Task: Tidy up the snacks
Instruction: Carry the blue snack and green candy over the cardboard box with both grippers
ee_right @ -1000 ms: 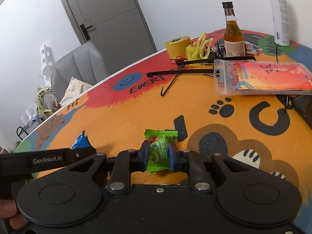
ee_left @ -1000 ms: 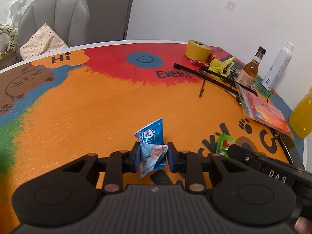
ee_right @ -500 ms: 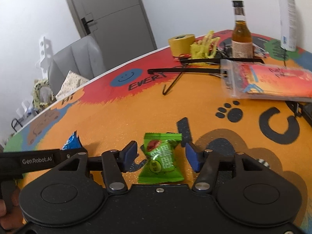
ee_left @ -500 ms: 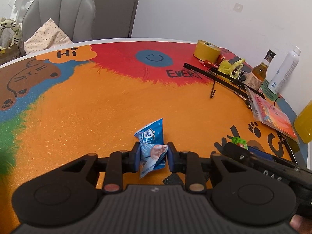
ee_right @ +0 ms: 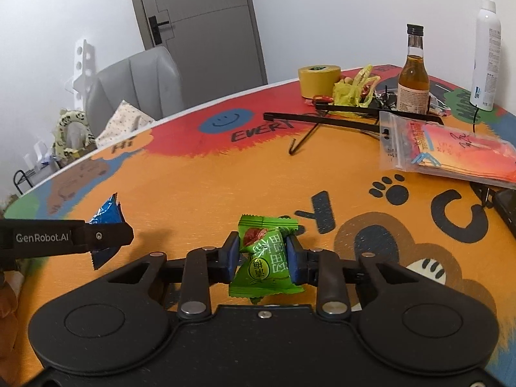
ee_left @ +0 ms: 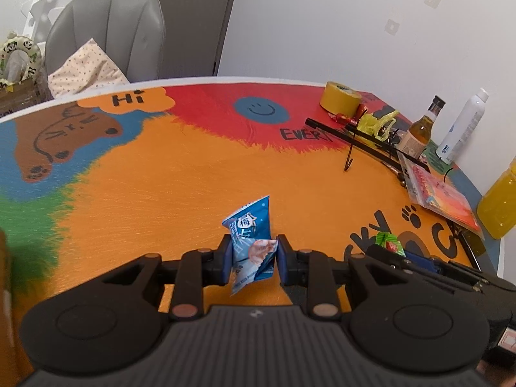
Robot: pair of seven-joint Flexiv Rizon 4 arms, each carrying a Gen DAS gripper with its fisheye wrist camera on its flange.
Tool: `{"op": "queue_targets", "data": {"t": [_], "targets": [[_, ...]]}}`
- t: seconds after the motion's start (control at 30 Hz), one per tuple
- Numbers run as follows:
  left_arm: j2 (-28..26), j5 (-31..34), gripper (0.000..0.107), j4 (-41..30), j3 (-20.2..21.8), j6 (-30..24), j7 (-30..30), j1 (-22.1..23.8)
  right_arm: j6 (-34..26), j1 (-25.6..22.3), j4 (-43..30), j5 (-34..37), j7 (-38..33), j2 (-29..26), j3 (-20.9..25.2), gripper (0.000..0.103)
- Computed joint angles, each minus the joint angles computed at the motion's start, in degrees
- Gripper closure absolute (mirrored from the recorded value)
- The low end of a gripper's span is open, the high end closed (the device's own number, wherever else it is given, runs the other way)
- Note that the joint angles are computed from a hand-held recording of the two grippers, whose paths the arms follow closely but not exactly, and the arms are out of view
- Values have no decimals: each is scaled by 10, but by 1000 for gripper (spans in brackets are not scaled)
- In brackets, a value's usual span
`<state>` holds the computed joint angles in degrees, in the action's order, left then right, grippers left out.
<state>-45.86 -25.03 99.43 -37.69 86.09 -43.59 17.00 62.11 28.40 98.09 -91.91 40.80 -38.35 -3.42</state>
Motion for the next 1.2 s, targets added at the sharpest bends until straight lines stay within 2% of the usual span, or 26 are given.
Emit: {"op": "queue_targets", "data": {"t": [0.27,0.4,0.6,0.93,1.2], "targets": [[26,14,80,56,-51,23,0,73,0,12,-5,-2,-3,9,6,75],[42,12,80,77,-74,3,-6,111,10,14,-12,-14,8,10,8,75],[64,10,80,108,-113,3,6,167,28,16,-26,-32,20,11,14,75],[83,20,80,152,-187,4,16,266,29,37,-51,-33,-1,7,16,75],[79,61,80,177,-247,11,-6,348,33,58,-88,-23,-36,-6,10,75]]}}
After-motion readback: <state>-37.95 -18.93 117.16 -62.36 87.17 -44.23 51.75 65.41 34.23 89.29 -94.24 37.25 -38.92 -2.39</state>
